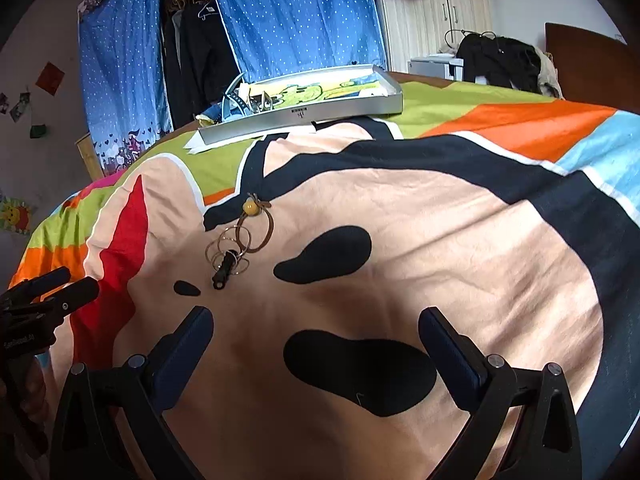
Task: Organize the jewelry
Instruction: 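Lower both grippers toward the silver rings and brown hair tie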
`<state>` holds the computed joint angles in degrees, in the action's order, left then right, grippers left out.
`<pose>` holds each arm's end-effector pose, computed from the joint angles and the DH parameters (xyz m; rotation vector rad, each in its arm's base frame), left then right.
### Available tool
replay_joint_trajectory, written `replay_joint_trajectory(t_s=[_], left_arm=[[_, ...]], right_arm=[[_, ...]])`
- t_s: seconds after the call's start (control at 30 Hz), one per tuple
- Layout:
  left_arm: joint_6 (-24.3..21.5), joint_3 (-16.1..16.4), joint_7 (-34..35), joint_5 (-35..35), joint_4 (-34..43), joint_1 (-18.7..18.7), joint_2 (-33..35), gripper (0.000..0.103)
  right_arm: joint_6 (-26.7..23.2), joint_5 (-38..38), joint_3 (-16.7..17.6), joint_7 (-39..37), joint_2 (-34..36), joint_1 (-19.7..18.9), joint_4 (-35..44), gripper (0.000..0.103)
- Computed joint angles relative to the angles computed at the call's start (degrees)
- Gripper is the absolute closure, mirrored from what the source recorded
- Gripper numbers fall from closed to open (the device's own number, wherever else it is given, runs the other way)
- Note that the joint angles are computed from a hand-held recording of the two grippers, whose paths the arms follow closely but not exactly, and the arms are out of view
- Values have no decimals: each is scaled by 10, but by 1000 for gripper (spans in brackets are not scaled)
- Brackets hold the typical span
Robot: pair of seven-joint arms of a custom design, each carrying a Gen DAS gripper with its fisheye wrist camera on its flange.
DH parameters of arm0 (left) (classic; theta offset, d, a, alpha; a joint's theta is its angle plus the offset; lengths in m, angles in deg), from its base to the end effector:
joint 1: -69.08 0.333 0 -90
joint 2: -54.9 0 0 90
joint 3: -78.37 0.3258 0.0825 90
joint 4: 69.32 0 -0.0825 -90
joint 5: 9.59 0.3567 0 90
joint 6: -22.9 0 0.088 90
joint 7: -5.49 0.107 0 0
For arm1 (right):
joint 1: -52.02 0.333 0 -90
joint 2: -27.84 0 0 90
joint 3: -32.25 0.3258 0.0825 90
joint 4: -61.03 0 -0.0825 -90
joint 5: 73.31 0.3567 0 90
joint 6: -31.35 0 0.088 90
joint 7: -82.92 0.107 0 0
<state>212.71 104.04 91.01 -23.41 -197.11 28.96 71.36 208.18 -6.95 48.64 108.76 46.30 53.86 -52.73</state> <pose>0.5654 -0.1360 0.3853 -1.7678 1.7468 -0.8536 0.6014 0.1047 0.3871 -1.8569 1.4433 -0.4589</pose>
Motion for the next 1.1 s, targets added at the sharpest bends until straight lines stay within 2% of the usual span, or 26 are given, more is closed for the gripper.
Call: replay_joint_trajectory(t_s=[0.03, 0.13, 0.17, 0.27, 0.53, 0.67, 0.7, 0.73, 0.8, 0.93, 0.97, 1.03, 1.1], left_arm=[[0, -20, 3, 7, 5, 22, 2, 6], [-8, -17, 2, 16, 23, 24, 14, 6], [-12, -34, 0, 23, 30, 44, 16, 6], [-21, -109, -11, 49, 50, 125, 23, 6], [-39, -239, -38, 103, 84, 273, 41, 6], [-37, -340, -20, 125, 96, 374, 51, 6], [-42, -356, -12, 131, 103, 390, 56, 6], [-45, -353, -9, 136, 109, 387, 60, 7], [-42, -323, -7, 148, 120, 358, 68, 7], [-35, -333, 12, 163, 142, 369, 89, 7], [-35, -341, 16, 164, 148, 377, 94, 7], [-41, -382, 27, 164, 161, 416, 108, 7], [-44, -446, 44, 162, 172, 475, 124, 12]], right_arm=[[-4, -1, -1, 1, 0, -1, -1, 0], [-17, 5, -1, -4, -1, -6, -2, 0], [-20, 4, -5, -3, 0, -4, -1, 0], [-27, -7, -15, 5, 2, 3, 2, 0], [-35, -66, -25, 57, 19, 9, 15, 0], [-38, -90, -15, 77, 27, 1, 22, 0], [-36, -97, -14, 83, 30, 1, 24, 0], [-35, -105, -13, 90, 32, 2, 26, 0], [-35, -119, -7, 100, 36, 0, 29, 0], [-31, -157, -3, 128, 47, 3, 37, 0], [-29, -166, -1, 135, 48, 2, 38, 0], [-26, -189, 0, 152, 54, 4, 41, 0], [-24, -214, 1, 173, 61, 6, 45, 0]])
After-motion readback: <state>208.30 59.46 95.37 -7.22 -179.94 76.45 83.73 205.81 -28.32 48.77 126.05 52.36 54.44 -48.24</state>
